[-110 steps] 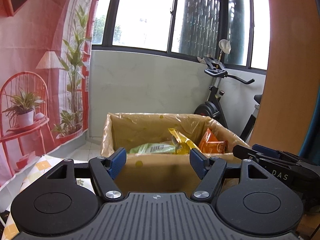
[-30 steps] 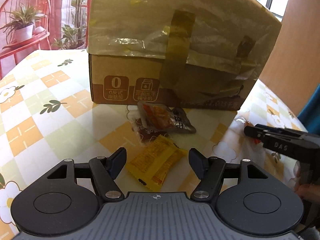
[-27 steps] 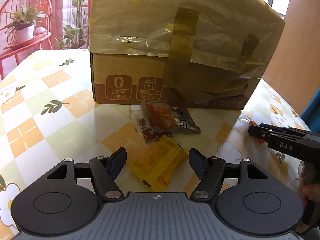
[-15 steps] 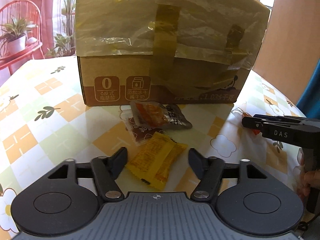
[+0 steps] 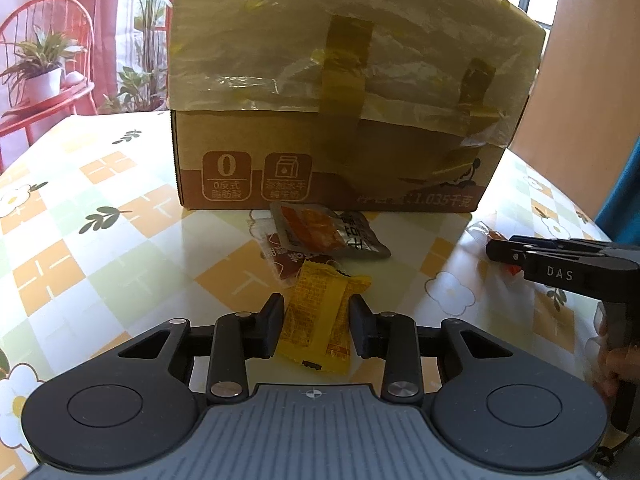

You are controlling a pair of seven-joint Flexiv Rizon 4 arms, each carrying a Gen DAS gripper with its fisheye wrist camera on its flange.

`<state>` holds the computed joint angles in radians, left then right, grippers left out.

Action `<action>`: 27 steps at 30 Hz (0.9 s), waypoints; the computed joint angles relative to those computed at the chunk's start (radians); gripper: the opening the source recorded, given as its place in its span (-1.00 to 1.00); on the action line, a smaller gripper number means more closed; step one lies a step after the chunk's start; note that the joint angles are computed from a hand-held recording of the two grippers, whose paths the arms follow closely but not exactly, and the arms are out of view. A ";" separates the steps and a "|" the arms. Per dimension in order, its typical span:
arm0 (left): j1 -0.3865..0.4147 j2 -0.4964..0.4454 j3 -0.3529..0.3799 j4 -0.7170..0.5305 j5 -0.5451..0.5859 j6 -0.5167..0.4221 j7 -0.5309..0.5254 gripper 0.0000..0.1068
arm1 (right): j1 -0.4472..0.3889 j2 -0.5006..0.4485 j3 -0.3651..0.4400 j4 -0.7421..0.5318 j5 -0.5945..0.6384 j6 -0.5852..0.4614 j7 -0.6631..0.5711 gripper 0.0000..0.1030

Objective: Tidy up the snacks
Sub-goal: 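Grasp the red-wrapped sausage with the right gripper while the left grasps the yellow candy, then lift the sausage and yellow candy and carry them over the box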

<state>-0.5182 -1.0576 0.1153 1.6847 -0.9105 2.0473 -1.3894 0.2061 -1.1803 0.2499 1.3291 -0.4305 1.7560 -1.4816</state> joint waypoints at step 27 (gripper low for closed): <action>0.091 0.053 -0.107 0.084 0.171 0.208 -0.068 -0.38 | 0.042 0.034 -0.094 0.085 0.003 0.185 0.045 -0.43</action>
